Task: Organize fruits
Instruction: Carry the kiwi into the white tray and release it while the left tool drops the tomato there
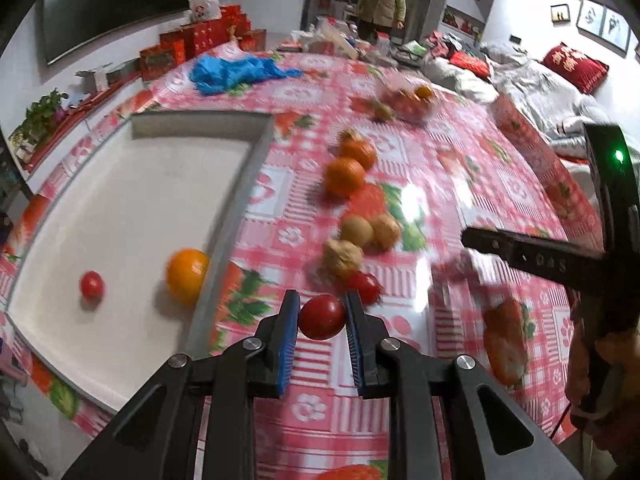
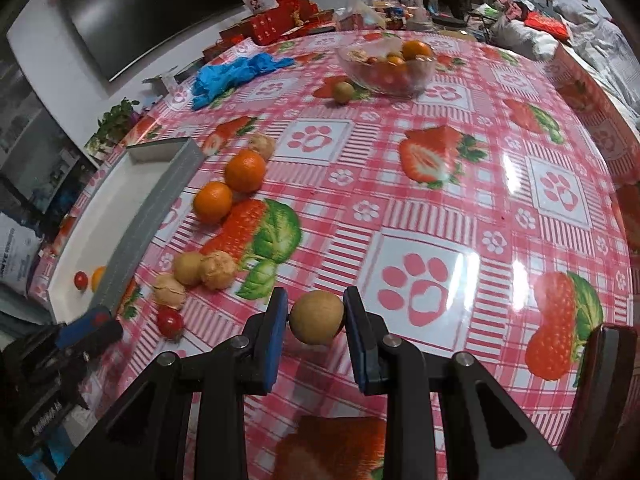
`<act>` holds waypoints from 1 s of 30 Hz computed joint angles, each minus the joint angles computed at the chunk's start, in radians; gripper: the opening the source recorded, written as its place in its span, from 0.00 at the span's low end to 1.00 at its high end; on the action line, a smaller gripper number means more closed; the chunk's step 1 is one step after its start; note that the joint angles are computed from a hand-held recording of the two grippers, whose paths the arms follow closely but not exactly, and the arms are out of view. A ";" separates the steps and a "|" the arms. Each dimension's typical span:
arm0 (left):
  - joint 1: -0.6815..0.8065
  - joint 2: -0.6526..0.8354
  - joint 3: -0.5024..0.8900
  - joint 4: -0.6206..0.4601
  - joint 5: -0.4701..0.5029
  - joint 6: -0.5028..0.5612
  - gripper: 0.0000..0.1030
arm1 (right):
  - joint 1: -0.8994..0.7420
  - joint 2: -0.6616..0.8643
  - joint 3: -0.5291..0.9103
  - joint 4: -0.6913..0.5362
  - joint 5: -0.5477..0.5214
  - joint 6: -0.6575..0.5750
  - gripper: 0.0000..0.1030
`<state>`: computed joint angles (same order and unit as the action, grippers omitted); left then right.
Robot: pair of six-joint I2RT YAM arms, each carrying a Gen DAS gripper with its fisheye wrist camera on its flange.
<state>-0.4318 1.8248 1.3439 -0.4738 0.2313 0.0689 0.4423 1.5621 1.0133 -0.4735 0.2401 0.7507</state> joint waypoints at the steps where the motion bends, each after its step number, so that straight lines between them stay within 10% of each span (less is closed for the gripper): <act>1: 0.015 0.003 0.013 0.000 -0.001 0.000 0.23 | 0.005 0.008 0.016 -0.006 0.000 -0.004 0.30; 30: 0.281 0.221 0.253 -0.022 -0.037 -0.013 0.23 | 0.144 0.655 0.946 -0.252 -0.151 -0.149 0.30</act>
<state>-0.1510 2.0458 1.5965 -0.4962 0.1946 0.0559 0.5861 2.2166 1.9597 -0.7258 0.0889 0.6017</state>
